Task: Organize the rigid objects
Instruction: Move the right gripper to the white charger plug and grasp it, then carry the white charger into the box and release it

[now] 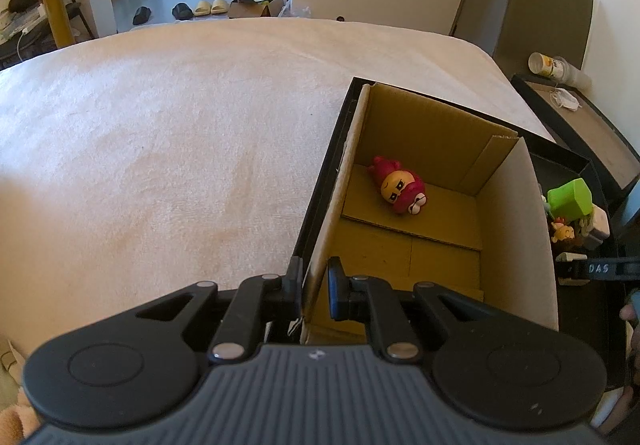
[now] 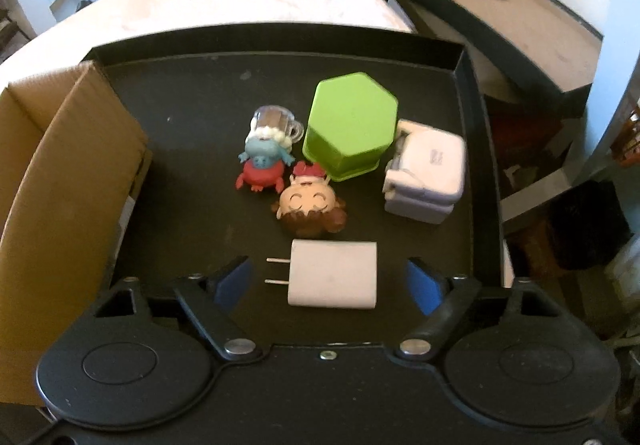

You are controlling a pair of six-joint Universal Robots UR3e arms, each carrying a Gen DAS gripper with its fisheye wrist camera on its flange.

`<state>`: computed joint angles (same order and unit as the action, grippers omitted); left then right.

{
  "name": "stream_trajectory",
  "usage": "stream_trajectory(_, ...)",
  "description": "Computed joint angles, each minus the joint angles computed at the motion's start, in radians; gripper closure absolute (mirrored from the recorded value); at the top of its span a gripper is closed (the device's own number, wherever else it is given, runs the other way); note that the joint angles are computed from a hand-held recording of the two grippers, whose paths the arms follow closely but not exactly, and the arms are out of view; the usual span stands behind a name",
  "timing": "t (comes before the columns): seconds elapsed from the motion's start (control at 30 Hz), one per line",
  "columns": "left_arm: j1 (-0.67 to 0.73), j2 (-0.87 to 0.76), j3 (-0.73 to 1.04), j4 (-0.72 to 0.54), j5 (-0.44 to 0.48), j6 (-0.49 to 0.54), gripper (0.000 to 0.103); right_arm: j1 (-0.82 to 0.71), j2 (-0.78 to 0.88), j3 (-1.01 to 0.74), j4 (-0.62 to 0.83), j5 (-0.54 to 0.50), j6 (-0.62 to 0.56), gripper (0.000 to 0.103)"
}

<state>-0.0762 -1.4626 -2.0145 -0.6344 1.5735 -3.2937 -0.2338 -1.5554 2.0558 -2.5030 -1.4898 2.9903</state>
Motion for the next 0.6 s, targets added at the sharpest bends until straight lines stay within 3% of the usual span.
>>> stream_trajectory(0.07, -0.010, -0.004, 0.003, 0.003, 0.012, 0.003, 0.092, -0.003, 0.006, -0.001, 0.014, 0.010, -0.011, 0.041)
stream_trajectory(0.4, 0.002, 0.004, -0.007, 0.007, -0.002, 0.005, 0.092, 0.002, -0.068, 0.016, 0.059, 0.035, -0.050, 0.043)
stream_trajectory(0.6, 0.013, 0.013, -0.009, -0.001, -0.020, 0.007, 0.092, 0.013, -0.131, -0.018, 0.157, 0.060, -0.064, 0.043)
